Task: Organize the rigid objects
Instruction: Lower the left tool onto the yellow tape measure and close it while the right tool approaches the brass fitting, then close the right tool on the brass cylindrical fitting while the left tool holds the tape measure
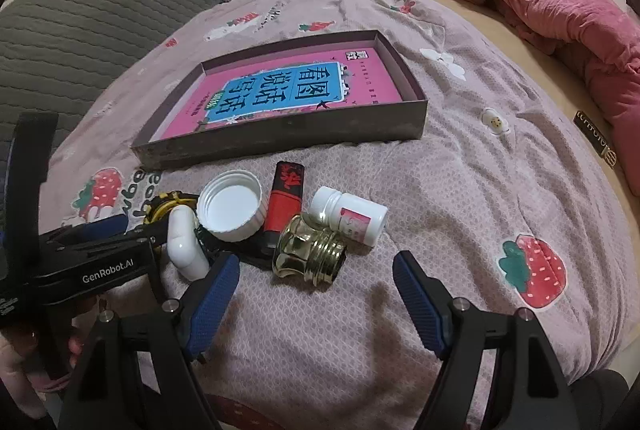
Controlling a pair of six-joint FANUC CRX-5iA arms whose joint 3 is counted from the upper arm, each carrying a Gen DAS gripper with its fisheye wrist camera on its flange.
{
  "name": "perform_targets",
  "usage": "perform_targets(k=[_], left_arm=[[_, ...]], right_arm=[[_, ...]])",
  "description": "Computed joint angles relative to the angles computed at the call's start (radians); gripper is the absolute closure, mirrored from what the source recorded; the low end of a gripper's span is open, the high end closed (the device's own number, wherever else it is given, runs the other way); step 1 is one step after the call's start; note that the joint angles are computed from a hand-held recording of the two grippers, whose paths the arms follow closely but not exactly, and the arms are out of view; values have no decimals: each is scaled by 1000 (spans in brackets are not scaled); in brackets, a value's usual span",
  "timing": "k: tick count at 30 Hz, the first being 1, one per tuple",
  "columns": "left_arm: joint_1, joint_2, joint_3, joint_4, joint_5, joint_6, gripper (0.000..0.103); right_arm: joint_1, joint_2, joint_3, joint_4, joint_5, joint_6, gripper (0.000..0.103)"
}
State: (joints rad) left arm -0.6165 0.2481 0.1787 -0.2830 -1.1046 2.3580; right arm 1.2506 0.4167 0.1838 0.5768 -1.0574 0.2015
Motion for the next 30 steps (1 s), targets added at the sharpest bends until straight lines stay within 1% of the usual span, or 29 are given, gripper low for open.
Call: perform_targets(k=[1, 4, 6, 7, 8, 9, 17, 19, 21, 22, 24, 27, 30], left_arm=[[2, 5, 4, 5, 1, -9, 39], [2, 10, 5, 10, 13, -28, 48], [4, 13, 7, 21, 25, -54, 60], [7, 15, 5, 36, 33, -70, 64], [10, 15, 1, 48, 42, -82, 72], [10, 16, 1, 56, 47, -94, 78], [-3, 56, 57, 36, 5, -125, 79], [-2, 62, 64, 36, 2, -125, 79], [1, 58, 57, 42, 9, -125, 79], [2, 56, 52, 44, 15, -128, 79], [7, 52, 42, 52, 26, -129, 79], [11, 51, 38, 58, 31, -128, 79], [14, 47, 30, 64, 38, -125, 79]], right_arm=[[-2, 2, 3, -8, 4, 1, 25], [-3, 8, 12, -22, 0, 14, 25], [-4, 8, 10, -24, 0, 9, 25], [-5, 6, 8, -23, 0, 1, 25], [-6, 5, 5, -23, -1, -7, 25], [-6, 2, 1, -21, 1, -17, 25], [-25, -6, 1, -63, 17, -71, 25], [-27, 1, 12, -68, 13, -81, 28], [-25, 5, 15, -52, 7, -101, 34], [-25, 7, 15, -49, 5, -102, 35], [-27, 19, 35, -69, -19, -78, 38], [-34, 22, 44, -116, -19, -61, 39], [-34, 25, 46, -115, -23, -58, 40]])
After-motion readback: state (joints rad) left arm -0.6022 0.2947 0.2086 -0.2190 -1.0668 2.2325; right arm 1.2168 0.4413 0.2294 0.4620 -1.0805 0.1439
